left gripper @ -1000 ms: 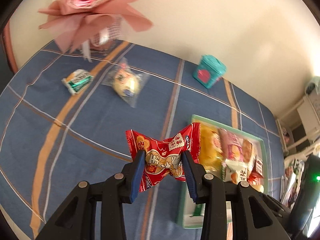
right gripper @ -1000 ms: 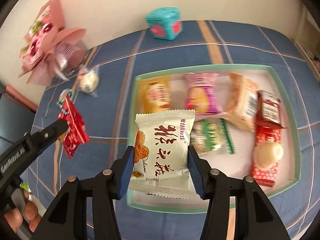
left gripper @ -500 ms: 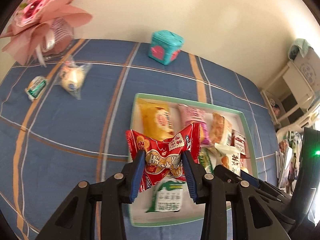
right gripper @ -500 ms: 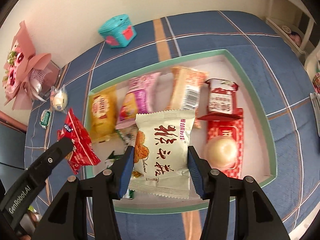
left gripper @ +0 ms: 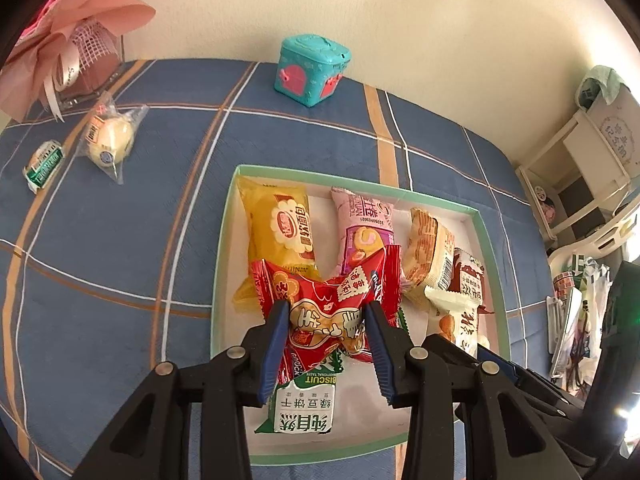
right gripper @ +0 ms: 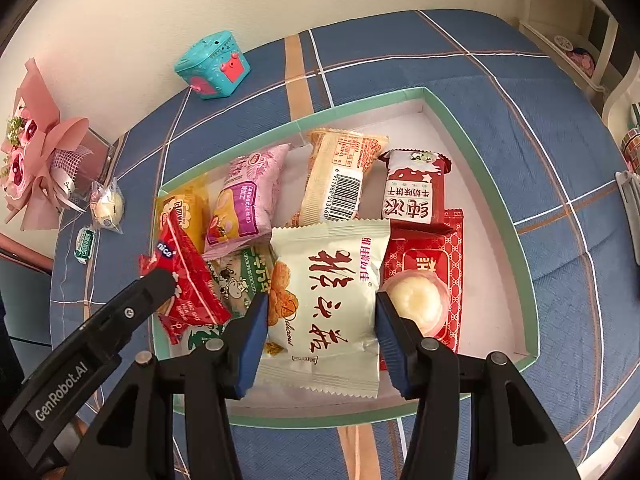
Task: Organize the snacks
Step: 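Lower both packs into the tray and open both tools to release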
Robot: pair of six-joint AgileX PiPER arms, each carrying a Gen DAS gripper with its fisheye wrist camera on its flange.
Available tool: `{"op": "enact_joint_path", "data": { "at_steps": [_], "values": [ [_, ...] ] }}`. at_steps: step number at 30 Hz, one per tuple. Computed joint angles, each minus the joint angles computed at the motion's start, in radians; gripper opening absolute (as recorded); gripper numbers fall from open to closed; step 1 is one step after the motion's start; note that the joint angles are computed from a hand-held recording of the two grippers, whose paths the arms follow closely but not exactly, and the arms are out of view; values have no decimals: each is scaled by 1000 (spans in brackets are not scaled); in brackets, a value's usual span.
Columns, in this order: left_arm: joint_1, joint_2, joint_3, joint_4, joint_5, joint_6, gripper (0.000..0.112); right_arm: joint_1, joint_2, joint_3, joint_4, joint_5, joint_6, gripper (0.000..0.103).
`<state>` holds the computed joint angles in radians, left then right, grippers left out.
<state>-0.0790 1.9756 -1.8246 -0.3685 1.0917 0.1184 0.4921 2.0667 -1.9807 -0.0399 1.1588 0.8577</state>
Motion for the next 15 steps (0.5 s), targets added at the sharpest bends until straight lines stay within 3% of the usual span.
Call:
{"op": "enact_joint_path", "data": {
  "at_steps": [7, 11, 15],
  "values": [
    [2, 6, -12, -8, 18, 0, 44, 2, 1, 0, 0, 3, 4, 54],
    [3, 5, -17, -3, 24, -1, 59, 6, 9, -13, -5, 12, 10, 54],
    [11, 0, -22, 5, 28, -8, 60, 10, 9, -24, -13, 12, 9, 54]
  ]
}}
